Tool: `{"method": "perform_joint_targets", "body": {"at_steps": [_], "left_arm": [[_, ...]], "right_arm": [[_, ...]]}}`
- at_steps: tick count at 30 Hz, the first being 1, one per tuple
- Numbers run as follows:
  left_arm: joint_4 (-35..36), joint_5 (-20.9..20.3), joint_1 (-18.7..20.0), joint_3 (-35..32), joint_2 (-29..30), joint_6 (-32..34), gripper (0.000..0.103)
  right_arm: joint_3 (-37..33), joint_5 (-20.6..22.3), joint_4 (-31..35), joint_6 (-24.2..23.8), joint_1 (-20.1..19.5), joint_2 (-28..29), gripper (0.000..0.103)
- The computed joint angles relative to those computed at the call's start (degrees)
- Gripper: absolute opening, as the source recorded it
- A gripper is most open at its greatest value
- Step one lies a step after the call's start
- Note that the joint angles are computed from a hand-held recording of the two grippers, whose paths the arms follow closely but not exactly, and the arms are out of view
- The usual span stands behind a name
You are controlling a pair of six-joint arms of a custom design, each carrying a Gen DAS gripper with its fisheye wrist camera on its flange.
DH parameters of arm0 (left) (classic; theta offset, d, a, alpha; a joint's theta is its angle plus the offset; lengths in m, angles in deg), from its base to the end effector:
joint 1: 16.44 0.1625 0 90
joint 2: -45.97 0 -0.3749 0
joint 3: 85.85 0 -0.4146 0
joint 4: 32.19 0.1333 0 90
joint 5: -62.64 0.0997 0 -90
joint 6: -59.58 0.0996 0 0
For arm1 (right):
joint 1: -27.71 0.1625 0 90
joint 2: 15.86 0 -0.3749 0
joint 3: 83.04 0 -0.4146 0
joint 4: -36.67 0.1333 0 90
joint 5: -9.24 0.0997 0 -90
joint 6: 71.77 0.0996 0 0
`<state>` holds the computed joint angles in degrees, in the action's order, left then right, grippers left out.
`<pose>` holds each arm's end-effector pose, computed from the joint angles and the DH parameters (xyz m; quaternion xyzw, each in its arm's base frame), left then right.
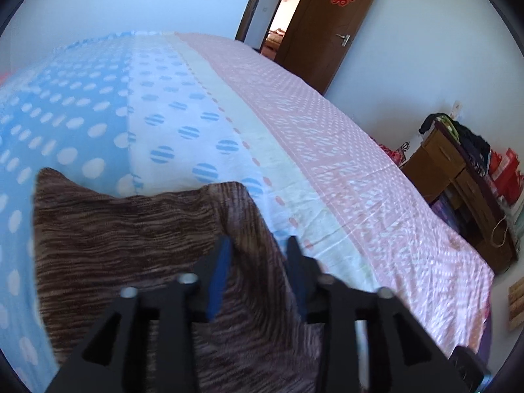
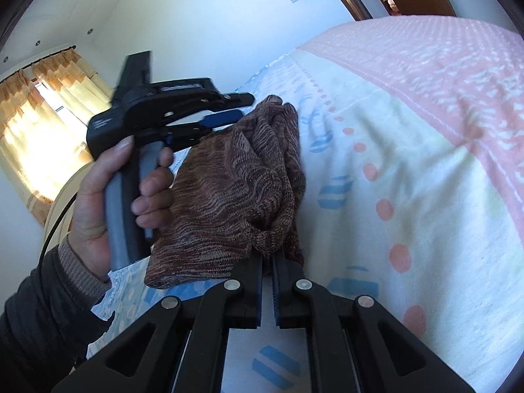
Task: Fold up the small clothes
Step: 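Open both tools and press the folded sweater bundle flat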
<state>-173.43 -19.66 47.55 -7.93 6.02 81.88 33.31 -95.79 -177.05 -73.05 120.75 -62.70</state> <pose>-0.1901 -0.7239 0.0750 0.3985 0.9075 -0.1174 0.0629 0.1358 -0.5315 0.0722 -0.0263 -0.8841 0.4534 0.1095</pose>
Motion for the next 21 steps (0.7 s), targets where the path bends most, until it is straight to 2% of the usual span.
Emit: {"method": "perform_joint_targets", "body": {"at_steps": [1,3,5,7,9,11,12,13,14,15,17,19,21], "left_arm": [[-1.6,-0.3,0.3,1.6,-1.3,1.1,0.061],[-5.4,1.0,0.9,5.2,-4.1,2.8,0.066],[-8.9,3.0,2.0,8.5,-6.7,5.0,0.066],[-13.3,6.3,2.6,11.9,-8.9,6.4,0.074],[-18.5,9.1,3.6,15.5,-10.8,9.0,0.075],[-23.2,12.2,4.3,18.4,-11.8,11.8,0.079],[-24.2,12.8,4.5,19.2,-12.0,12.6,0.081],[-24.8,12.6,5.0,20.0,-12.2,13.4,0.081],[-25.4,12.3,5.3,20.5,-12.2,13.6,0.082],[-25.7,12.0,5.6,20.7,-12.2,13.4,0.084],[-25.6,12.0,5.7,20.6,-12.0,13.1,0.09],[-25.3,12.4,5.7,20.0,-11.5,12.5,0.103],[-23.8,11.8,6.2,19.5,-11.4,12.0,0.103]], "right_arm": [[0.1,0.4,-0.2,-0.1,-0.1,0.0,0.004],[0.3,1.2,-0.6,-0.1,-0.5,0.0,0.004],[1.4,3.2,-2.5,0.8,-1.3,-0.2,0.005],[1.8,3.0,-4.3,1.2,-1.3,-0.2,0.007],[1.8,-1.6,-9.0,0.7,0.6,0.9,0.018],[0.1,-10.8,-14.6,-1.9,4.2,2.9,0.057],[-0.9,-13.5,-16.6,-3.7,5.4,3.7,0.064],[-2.4,-15.8,-19.1,-7.0,7.1,4.7,0.066],[-3.6,-16.2,-19.1,-9.2,7.8,5.2,0.066],[-4.3,-15.8,-17.0,-10.1,8.1,4.8,0.066],[-6.4,-10.7,-7.9,-10.4,8.0,3.0,0.065],[-9.9,-6.9,0.5,-11.9,7.8,2.5,0.065],[-13.3,-2.4,8.7,-12.3,6.5,2.5,0.065]]}}
